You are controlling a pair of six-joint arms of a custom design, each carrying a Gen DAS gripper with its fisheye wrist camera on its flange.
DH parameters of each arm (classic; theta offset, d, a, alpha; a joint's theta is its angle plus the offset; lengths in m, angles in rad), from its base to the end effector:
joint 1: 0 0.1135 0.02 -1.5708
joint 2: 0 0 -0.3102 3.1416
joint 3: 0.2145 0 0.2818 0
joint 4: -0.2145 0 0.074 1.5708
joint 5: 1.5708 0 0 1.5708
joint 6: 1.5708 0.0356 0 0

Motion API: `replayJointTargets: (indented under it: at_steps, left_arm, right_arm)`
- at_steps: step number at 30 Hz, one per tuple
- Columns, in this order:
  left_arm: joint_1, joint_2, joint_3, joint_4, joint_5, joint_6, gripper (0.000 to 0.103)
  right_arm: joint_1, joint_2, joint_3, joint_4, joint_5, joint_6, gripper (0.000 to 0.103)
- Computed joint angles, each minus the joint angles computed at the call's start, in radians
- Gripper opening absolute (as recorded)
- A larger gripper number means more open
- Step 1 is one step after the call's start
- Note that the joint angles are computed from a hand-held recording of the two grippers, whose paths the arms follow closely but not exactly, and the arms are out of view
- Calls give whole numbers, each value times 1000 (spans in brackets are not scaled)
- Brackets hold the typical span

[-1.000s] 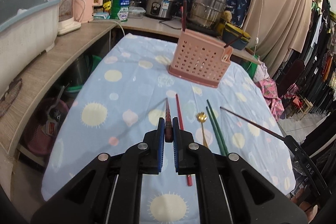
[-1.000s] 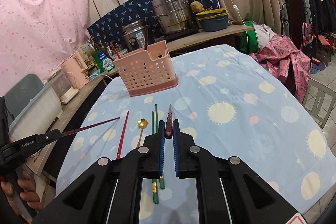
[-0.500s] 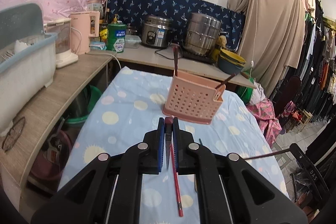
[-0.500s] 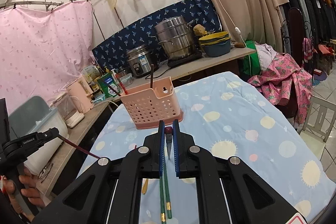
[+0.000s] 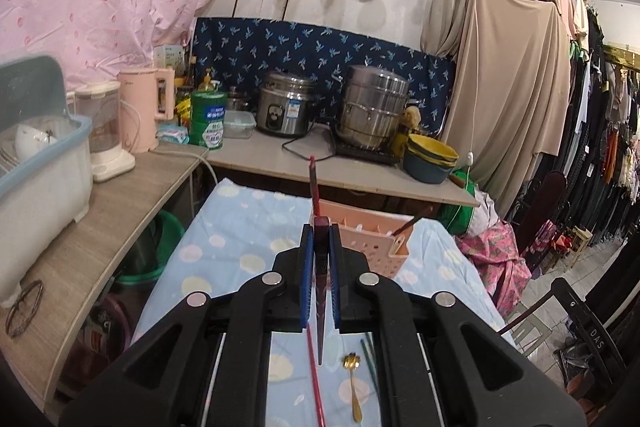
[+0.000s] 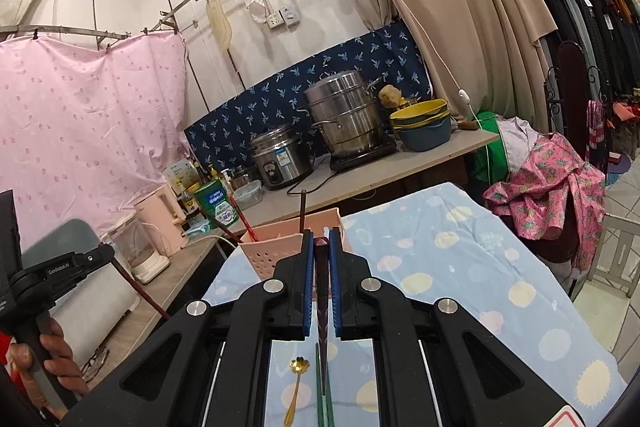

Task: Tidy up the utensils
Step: 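Lift both dark-red chopsticks into the pink basket and open both tools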

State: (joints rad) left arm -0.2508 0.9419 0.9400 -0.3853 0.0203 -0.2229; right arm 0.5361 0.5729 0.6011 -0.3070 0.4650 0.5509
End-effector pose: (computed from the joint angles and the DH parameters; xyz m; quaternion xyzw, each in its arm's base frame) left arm 0.2076 -0.0539 0.3824 0.0172 0.8297 -0.1391 0.5403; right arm 0.1239 0.0550 0.3203 0.1445 0.7760 0.1455 0.5965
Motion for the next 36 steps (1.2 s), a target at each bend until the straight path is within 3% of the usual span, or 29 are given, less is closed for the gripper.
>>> replayJointTargets:
  at_steps: [12, 22, 27, 36]
  left_arm:
    - [-25, 195, 208, 133, -17, 12, 7]
    - [-36, 404, 378, 268, -70, 29, 7]
    - [-27, 504, 428, 309, -67, 16, 7]
    - [-5, 630, 422, 289, -38, 11, 7]
  right_arm:
    - [-257, 237, 120, 287, -243, -54, 8]
    - [-356, 499, 260, 495, -328, -11, 8]
    - [-375, 622, 332, 548, -331, 6, 8]
    - [-357, 808, 398, 515, -356, -33, 8]
